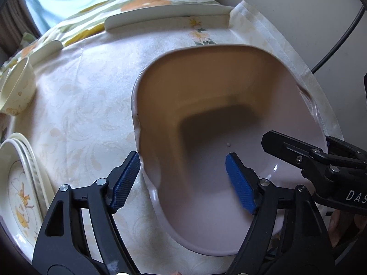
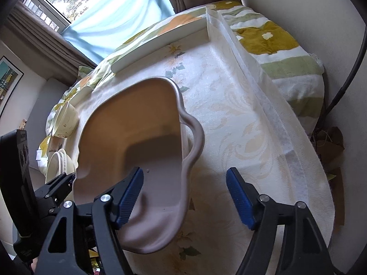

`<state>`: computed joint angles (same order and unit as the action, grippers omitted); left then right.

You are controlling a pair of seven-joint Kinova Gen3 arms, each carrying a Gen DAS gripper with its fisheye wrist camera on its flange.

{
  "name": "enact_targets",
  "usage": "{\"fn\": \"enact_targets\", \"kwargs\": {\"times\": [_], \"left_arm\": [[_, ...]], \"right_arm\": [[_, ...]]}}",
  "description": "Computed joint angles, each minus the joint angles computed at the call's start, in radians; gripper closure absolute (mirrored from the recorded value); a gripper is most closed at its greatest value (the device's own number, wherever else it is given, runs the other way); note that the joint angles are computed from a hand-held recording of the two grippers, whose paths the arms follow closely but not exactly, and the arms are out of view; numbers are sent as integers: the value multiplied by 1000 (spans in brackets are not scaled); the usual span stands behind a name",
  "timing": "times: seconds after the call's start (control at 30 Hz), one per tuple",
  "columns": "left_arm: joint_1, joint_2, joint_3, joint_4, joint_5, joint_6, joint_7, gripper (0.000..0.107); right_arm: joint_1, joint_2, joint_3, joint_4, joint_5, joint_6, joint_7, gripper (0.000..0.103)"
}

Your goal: Organize plates and bowls

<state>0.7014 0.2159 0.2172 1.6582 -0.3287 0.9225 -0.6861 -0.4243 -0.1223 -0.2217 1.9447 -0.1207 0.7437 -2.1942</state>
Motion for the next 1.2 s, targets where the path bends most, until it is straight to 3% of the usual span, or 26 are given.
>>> {"fn": "enact_targets", "kwargs": {"times": [0.2,0.43,0.6,0.67,0.7,0.77,0.8,0.87,0.93,1.03,1.2], "left_arm": [[-4,-21,5,-2,9,23,-4,33],[5,-75,22,-9,-23,87,35,33],[-11,-189,58,0,-65,162,97,33],[-31,-240,82,-2,-99,203,127,32],[-41,-264,96,-7,-126,234,146,29],[-84,-295,146,-24,-196,315,189,17],[-96,-305,159,-33,-223,346,202,10],[-119,-347,155,-19,-262,367,214,6],[-167,-388,133,-7,-254,372,189,6],[-237,-452,54,20,-203,338,98,6],[-271,-518,-178,67,-78,216,-105,6]], "right_arm": [[11,-27,-7,-17,30,27,-36,33],[33,-76,-44,-96,134,138,-98,33],[13,-91,-76,-197,195,204,-49,33],[-9,-84,-69,-228,178,178,10,33],[-22,-82,-59,-235,155,148,46,31],[-34,-68,-72,-252,151,96,75,7],[-43,-55,-79,-265,151,67,93,4],[-67,-22,-90,-294,150,19,130,2],[-94,30,-102,-345,163,-4,168,2],[-127,135,-161,-475,268,60,148,2],[-291,326,-105,-707,343,206,123,2]]}}
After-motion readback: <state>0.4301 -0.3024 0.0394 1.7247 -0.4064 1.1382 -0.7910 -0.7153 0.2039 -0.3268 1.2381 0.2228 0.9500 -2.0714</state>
